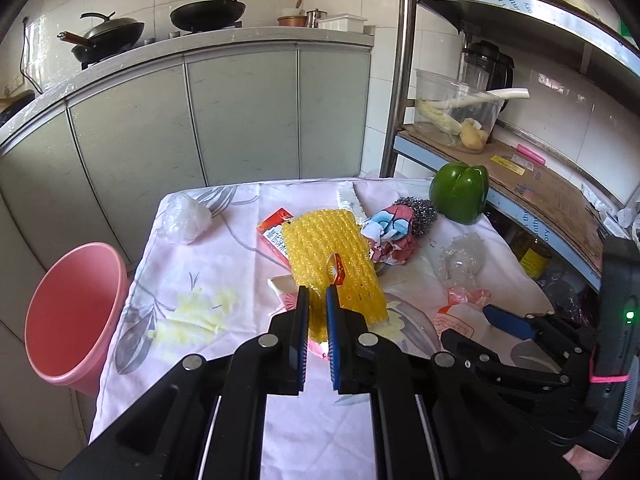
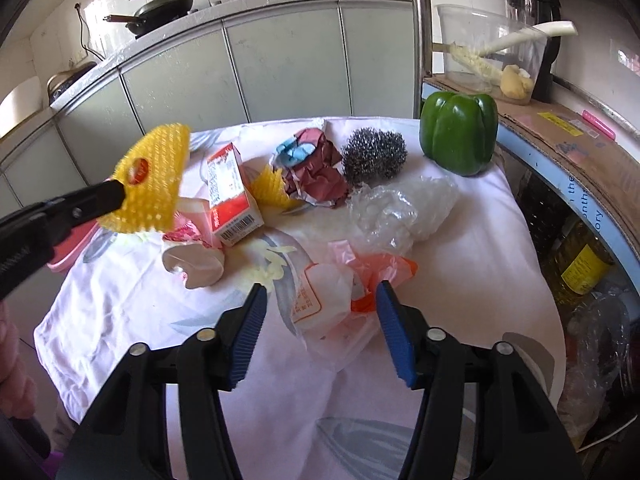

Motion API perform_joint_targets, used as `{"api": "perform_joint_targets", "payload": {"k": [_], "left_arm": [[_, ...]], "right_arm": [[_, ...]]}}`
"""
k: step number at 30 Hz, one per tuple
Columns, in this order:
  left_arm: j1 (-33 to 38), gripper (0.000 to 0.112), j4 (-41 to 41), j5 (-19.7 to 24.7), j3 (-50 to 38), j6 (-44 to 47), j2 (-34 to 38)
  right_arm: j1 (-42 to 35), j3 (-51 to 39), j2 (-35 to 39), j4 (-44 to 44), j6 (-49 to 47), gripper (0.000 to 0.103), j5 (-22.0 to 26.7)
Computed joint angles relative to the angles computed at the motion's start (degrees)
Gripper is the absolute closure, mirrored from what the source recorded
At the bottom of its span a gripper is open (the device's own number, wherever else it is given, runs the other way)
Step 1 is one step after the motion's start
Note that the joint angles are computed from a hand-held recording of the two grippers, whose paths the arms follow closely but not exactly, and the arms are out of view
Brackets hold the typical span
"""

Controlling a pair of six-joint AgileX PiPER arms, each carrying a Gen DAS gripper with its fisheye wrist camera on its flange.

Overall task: Collect trash
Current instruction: 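Grasp the yellow foam fruit net with the left gripper while the right gripper grasps a plastic bag, then carry the foam net and plastic bag over the pink bin with both grippers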

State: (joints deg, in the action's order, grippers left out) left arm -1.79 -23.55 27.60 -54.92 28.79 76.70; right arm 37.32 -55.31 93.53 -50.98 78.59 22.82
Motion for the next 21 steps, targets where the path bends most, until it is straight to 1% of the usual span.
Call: {"api": "perform_joint_targets", "payload": {"k": [6,11,21], "left_arm": [[1.2,0.105,-1.2,0.1,0.6,0.8,-1.3],[2.2,0.105,-2.4,0.6,0.4,1.7,-1.9],[5.1,0.105,-5.1,1.8,-0.1,3.7,-2.5]], "right_arm": [[0.0,0.0,-0.2,-1.3,1.3,0.071,0.4],[0.2,0.0,-0.6,-0.6,0.8,0.073,0.4],[2.4,-2.0,-1.7,-0.8,0.3,0.073,2.9]]}}
